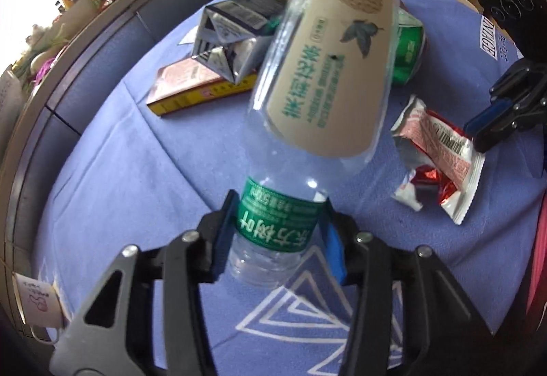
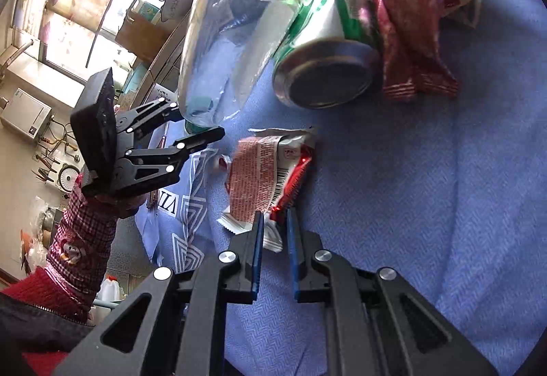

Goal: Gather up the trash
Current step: 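Close the left tool on the water bottle neck and lift it, then carry the bottle to the beige bin and open the left tool while the right tool grips a red wrapper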

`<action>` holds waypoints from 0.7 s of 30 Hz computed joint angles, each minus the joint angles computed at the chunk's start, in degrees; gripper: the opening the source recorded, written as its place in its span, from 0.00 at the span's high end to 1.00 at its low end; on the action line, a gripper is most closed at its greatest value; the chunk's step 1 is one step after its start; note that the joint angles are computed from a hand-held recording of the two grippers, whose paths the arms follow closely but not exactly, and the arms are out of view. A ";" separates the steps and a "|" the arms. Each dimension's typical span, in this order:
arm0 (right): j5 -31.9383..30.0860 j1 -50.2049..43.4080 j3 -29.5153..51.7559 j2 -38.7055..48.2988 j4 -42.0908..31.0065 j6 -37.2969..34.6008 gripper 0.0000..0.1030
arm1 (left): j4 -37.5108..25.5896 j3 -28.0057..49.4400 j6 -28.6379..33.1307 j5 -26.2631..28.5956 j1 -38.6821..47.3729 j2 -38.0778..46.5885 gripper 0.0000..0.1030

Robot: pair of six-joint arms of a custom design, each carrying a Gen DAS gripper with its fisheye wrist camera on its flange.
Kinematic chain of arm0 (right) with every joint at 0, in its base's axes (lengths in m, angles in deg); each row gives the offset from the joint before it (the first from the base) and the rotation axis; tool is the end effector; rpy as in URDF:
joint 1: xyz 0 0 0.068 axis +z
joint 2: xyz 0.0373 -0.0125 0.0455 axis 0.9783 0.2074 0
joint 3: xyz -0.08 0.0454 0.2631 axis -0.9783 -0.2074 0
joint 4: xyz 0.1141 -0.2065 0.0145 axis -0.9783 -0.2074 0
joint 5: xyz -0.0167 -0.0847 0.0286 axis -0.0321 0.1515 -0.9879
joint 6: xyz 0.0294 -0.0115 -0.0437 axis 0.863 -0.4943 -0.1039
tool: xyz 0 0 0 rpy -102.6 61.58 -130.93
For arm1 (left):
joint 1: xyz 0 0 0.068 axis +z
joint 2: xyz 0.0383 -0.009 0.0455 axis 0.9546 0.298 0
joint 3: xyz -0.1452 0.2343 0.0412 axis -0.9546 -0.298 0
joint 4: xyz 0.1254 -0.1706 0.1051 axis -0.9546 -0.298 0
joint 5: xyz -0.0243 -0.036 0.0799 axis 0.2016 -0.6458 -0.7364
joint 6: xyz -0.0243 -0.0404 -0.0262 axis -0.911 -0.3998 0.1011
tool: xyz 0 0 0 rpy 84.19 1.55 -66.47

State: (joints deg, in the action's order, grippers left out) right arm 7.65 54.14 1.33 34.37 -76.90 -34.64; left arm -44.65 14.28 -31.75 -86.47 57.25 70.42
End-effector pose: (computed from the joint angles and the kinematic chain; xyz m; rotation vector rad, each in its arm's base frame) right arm 0.2529 -0.0870 0.1655 -0.8089 2.6086 1.1927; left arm 0.2186 -0.0570 0.1780 0.6341 2.5054 0.1082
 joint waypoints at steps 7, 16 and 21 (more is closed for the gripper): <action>1.25 -4.53 4.42 2.25 -8.68 -10.33 0.94 | -6.60 -2.25 -6.24 2.40 -3.69 -13.00 0.61; -2.00 -3.72 9.30 10.11 -10.48 -3.83 0.54 | -12.83 -6.47 -27.75 -3.25 -16.90 -29.61 0.62; -1.07 0.57 1.80 0.62 -0.79 -3.85 0.44 | -10.89 -8.94 -33.91 -5.35 -20.58 -28.29 0.62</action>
